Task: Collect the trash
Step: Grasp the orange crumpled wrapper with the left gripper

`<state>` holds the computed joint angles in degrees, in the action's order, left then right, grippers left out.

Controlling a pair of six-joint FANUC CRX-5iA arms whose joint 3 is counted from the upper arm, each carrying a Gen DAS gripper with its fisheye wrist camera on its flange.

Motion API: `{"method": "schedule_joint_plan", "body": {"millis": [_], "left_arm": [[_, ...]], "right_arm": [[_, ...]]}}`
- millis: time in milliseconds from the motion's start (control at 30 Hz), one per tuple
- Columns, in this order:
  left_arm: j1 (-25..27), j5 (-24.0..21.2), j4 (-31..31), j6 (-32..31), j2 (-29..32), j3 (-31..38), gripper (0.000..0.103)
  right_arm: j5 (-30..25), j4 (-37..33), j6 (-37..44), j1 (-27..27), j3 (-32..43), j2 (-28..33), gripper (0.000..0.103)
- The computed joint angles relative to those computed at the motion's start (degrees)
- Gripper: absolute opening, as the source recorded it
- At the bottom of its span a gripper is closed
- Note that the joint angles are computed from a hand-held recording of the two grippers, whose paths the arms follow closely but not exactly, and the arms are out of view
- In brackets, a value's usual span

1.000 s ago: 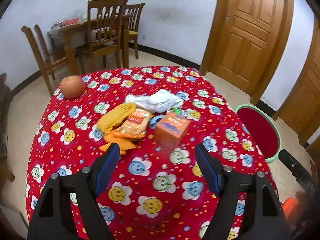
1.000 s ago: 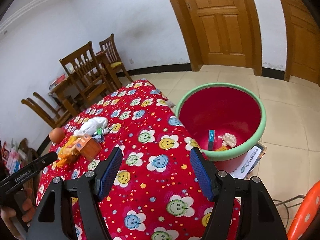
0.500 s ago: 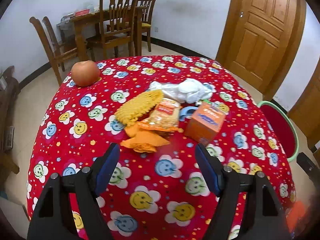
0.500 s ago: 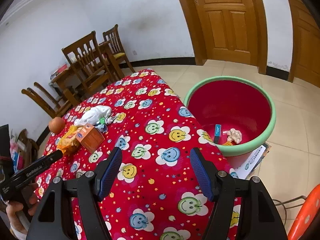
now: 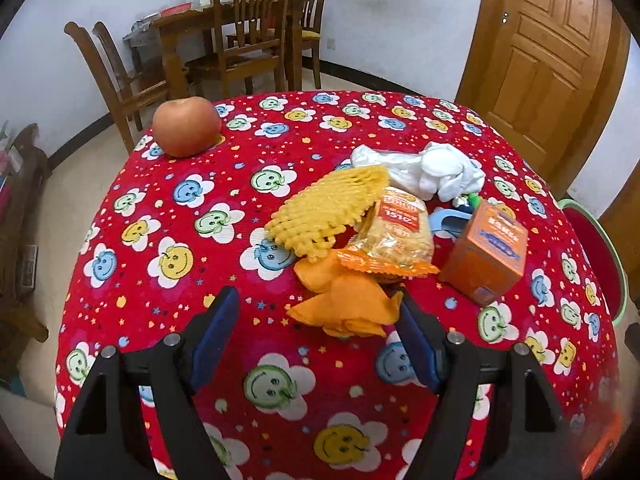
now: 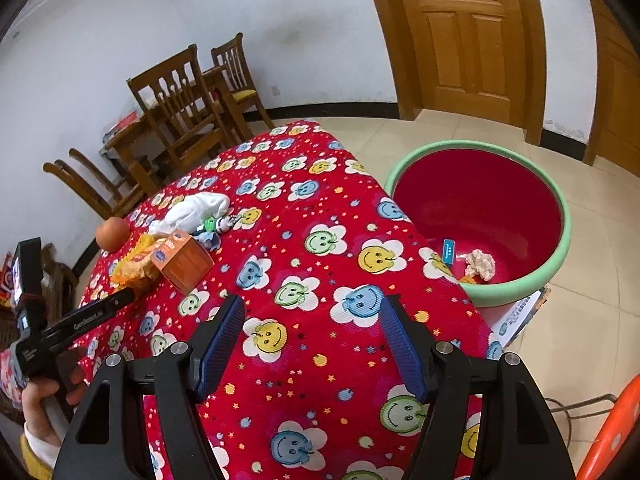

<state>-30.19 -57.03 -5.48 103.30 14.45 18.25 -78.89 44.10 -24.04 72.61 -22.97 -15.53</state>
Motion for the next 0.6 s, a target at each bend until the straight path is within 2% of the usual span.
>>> {"method": "schedule_joint_plan", "body": {"millis": [467, 533, 600], "left_arm": [[2.3, 0.6, 4.9, -1.2, 2.3, -0.1, 0.076], [2.6, 2.1, 6.2, -1.9, 1.7, -1.3, 0.073], [3.2, 3.6, 8.5, -3.6, 0.9, -2.9, 0.062]], "right_arm": [[3.2, -2.2, 3.9, -2.2, 2.2, 2.8, 0.072], [4.0, -2.6, 4.8, -2.7, 2.5, 3.4, 0.071], [4.8, -3.0, 5.9, -3.3, 3.1, 4.1, 0.072]]}}
